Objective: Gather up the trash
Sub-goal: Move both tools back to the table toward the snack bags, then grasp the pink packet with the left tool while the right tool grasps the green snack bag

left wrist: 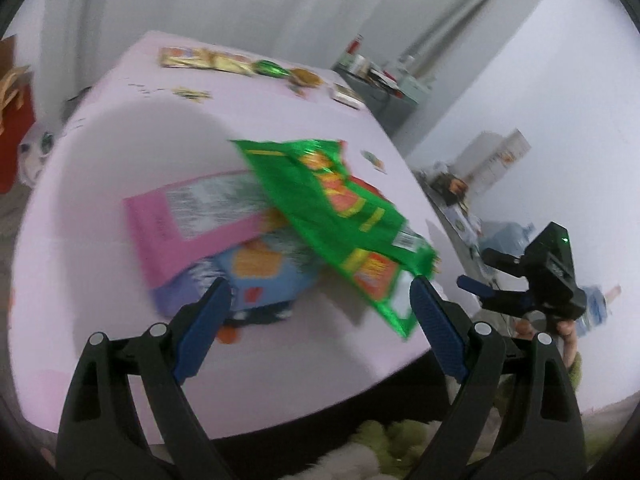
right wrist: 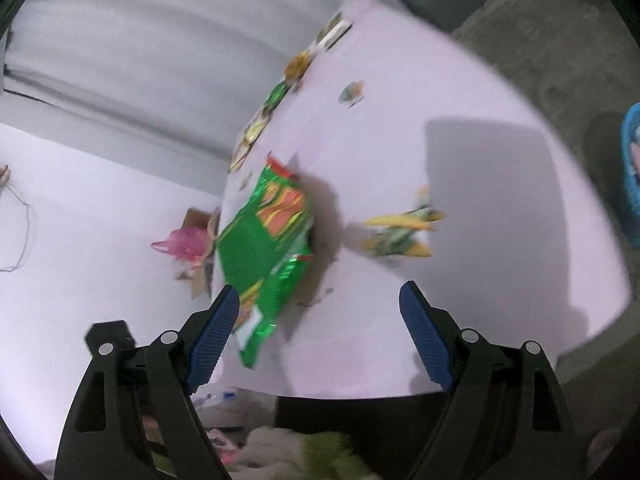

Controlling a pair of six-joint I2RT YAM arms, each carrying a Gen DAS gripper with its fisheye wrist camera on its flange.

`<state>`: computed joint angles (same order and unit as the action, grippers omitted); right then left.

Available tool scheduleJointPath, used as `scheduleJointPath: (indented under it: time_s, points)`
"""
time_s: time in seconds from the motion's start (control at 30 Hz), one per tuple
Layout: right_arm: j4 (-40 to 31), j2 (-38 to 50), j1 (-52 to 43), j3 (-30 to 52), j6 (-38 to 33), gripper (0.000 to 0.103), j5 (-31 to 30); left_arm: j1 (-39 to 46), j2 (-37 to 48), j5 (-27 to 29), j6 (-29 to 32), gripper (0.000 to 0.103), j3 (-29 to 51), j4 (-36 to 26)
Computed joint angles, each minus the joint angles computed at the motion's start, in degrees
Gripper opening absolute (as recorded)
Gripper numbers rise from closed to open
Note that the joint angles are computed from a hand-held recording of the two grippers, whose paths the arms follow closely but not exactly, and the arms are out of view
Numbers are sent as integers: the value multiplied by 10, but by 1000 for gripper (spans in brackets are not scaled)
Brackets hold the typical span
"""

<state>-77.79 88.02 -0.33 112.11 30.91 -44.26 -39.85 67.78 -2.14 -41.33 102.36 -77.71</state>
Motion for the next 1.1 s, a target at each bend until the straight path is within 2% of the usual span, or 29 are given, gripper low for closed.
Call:
scheduleJointPath:
  time_s: [0.1, 0.33, 0.47, 0.53, 0.67, 0.7, 0.8, 0.87, 0.9, 0.97, 1.1]
  points:
    - [-7, 29, 26, 36, 22, 80, 8, 54, -26, 24, 15, 86, -35, 13]
    - [-85, 108, 33, 134, 19, 80, 16, 164, -48, 75, 56, 86, -89, 44]
    - [-72, 110, 49, 107, 43, 80, 6, 254, -29, 126, 106, 86, -106, 73]
    - [-60, 104, 54, 92, 55, 80, -8, 283, 1, 139, 126, 86, -94, 67]
    - [-35, 97, 62, 75, 76, 80, -24, 303, 51, 153, 157, 85, -81, 64]
    - [-30, 100, 67, 75, 81, 79, -22, 298, 61, 148, 160, 80, -78, 62]
    - [-42, 115, 77, 93, 82, 66, -10, 266, 80, 103, 173, 71, -71, 58]
    - [-51, 121, 80, 101, 80, 51, -3, 241, 86, 70, 177, 62, -66, 49]
    - [-56, 123, 80, 106, 78, 47, -1, 241, 87, 69, 176, 56, -68, 49]
    - [-54, 121, 81, 107, 78, 34, 5, 241, 74, 84, 161, 49, -80, 50]
    - [-36, 114, 88, 102, 79, 27, 26, 229, 51, 72, 140, 24, -96, 38]
